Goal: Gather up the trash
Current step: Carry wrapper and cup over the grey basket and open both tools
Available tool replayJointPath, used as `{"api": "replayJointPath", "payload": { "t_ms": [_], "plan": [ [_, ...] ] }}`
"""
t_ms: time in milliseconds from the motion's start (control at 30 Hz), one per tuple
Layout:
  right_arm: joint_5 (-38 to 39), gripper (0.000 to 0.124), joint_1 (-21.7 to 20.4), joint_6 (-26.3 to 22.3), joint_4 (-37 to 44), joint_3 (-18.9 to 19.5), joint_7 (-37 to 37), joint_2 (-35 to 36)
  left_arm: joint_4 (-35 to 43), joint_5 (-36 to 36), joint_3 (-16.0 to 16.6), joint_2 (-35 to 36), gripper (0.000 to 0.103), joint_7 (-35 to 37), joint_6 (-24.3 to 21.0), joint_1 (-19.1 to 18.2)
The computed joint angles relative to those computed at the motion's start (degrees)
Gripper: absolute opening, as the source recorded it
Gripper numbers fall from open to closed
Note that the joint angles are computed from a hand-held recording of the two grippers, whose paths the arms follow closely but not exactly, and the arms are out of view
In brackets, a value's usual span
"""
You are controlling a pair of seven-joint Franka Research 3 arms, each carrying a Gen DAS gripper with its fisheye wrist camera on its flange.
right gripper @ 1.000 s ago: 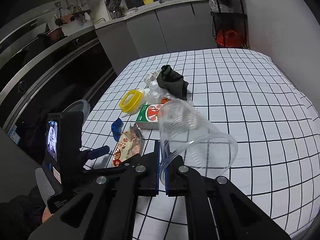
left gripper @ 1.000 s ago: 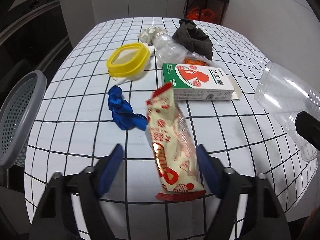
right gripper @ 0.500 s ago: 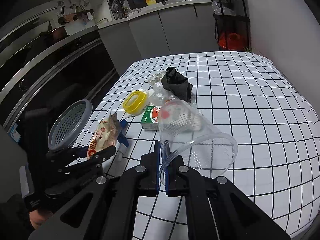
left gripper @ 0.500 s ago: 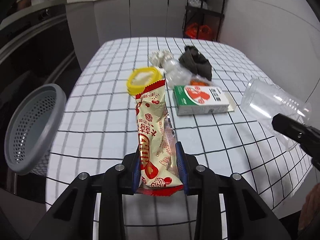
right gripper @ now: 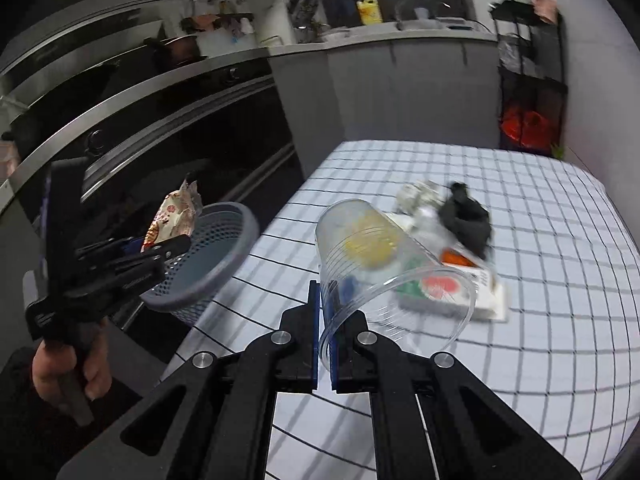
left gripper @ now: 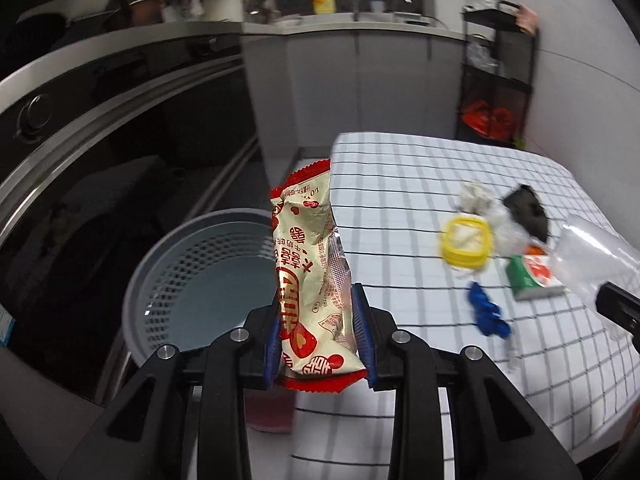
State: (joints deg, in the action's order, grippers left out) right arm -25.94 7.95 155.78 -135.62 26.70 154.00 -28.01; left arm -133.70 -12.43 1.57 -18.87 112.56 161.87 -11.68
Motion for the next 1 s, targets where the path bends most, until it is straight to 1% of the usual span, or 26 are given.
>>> {"api": "replayJointPath", "payload": {
  "t_ms": [100,233,367,433,500,567,700,800,867,1000],
  "plan": [
    [-3.42,0.004,-1.21,0.73,6.11,1.75,-0.38,6.86,2.33,0.79,0.53,2.99,0.031,-1.14,0.68,2.28],
    [-7.66,0.004,0.43,1.13,14.08,0.79,-1.22,16.04,3.62,5.0,-0.68,5.76,0.031,-4.35,3.57,7.03],
    [-11.74,0.004,2.93,0.64,23.55,-0.51,-2.48,26.33,5.35,4.48,0.29,8.01,0.031,-4.26,3.19,8.66],
    [-12.75,0.004,4.67,0.42,27.96,-1.48,-2.94,31.04,6.58,2.63,0.8,9.1,0.031,-2.87,2.18,8.96],
    [-11.26,0.004,6.31,-0.1,32.48,-2.42,-5.43,35.74,8.06,0.56,0.95,10.39,0.031,-0.65,1.08,9.28],
    [-9.62,0.004,7.96,-2.05,36.52,-3.12,-8.72,39.49,9.65,0.96,0.13,11.94,0.031,-1.17,0.15,10.79],
    [-6.79,0.004,10.95,-4.86,42.83,-4.63,-14.33,45.06,13.22,-0.95,-1.15,14.95,0.031,-1.14,-3.5,12.98],
    [-4.02,0.004,12.68,-6.55,46.7,-5.72,-18.09,48.39,15.63,-1.67,-2.32,17.03,0.031,-1.23,-6.86,14.53],
    [-1.7,0.004,13.59,-7.49,49.02,-6.41,-20.05,50.27,16.61,-1.77,-2.93,17.84,0.031,-1.44,-8.32,15.51],
    [2.01,0.004,15.48,-8.58,52.84,-8.22,-23.18,53.13,18.06,-0.75,-3.75,19.29,0.032,-3.15,-8.94,16.95]
  ]
}}
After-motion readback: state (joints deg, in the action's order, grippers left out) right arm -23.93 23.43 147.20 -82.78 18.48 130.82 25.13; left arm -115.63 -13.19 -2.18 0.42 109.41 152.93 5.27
